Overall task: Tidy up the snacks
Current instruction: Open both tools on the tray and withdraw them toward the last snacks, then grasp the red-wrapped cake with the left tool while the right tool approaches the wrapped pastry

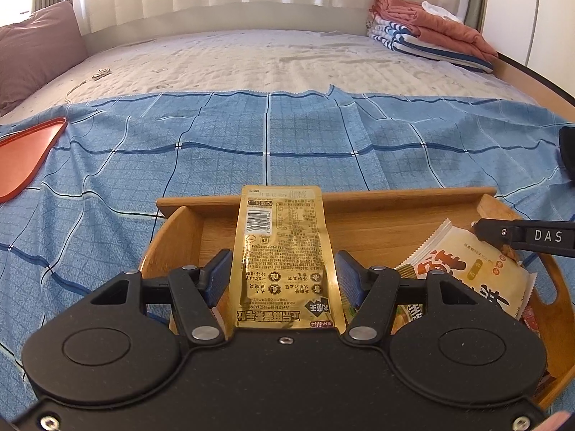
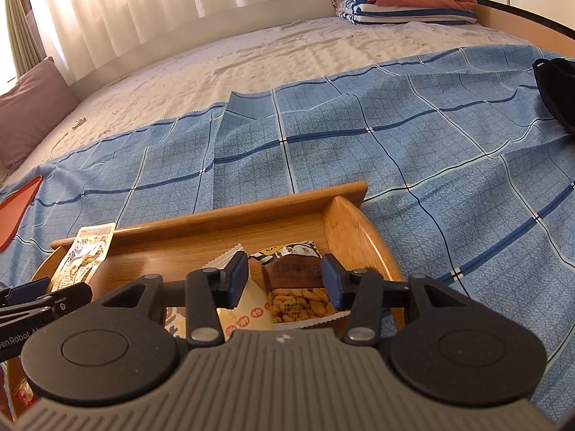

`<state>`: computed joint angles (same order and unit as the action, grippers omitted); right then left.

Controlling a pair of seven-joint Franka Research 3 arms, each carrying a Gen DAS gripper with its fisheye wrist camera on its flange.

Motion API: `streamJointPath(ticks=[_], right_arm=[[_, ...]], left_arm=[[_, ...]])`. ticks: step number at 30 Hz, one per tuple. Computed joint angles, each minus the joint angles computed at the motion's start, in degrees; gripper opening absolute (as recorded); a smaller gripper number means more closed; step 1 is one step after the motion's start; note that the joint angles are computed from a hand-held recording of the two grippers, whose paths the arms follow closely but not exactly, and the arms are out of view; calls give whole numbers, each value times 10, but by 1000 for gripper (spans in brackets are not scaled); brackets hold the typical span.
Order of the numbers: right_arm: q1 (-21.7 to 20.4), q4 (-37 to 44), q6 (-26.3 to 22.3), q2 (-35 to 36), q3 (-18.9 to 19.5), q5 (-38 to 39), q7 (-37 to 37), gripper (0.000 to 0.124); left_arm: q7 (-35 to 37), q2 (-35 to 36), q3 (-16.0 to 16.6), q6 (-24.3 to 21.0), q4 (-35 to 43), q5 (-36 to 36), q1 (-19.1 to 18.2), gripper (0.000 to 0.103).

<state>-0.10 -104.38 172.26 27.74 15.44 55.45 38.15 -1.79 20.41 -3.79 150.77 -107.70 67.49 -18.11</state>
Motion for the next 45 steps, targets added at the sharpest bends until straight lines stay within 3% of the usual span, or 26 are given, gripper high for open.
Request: streamJointPath(ticks=[3, 6, 9, 14, 22, 31, 38, 45], right_arm=[[-19, -10, 5, -9, 23, 32, -38, 52], [-23, -24, 4, -25, 27, 60, -67, 58], [-24, -43, 3, -50, 28, 103, -109, 65], [-23, -92, -21, -111, 17, 177, -176, 67], [-5, -210, -89, -256, -31, 280, -274, 70], [43, -370, -147, -460, -114, 283, -307, 76], [74, -487, -194, -605, -184, 226, -290, 81], [116, -561, -172, -669, -222, 181, -316, 82]], left_arm=[[-12, -11, 1, 3, -10, 13, -3, 75], [-9, -26, -6, -9, -22, 18, -5, 81], [-2, -48, -18, -29, -38, 19, -9, 83], [-6, -103, -44, -50, -83, 21, -9, 86], [4, -205, -101, -105, -159, -17, -15, 87], [-4, -352, -177, -170, -238, -91, -39, 89], [-16, -436, -232, -194, -284, -151, -64, 93], [-49, -455, -267, -190, -312, -165, -82, 93]])
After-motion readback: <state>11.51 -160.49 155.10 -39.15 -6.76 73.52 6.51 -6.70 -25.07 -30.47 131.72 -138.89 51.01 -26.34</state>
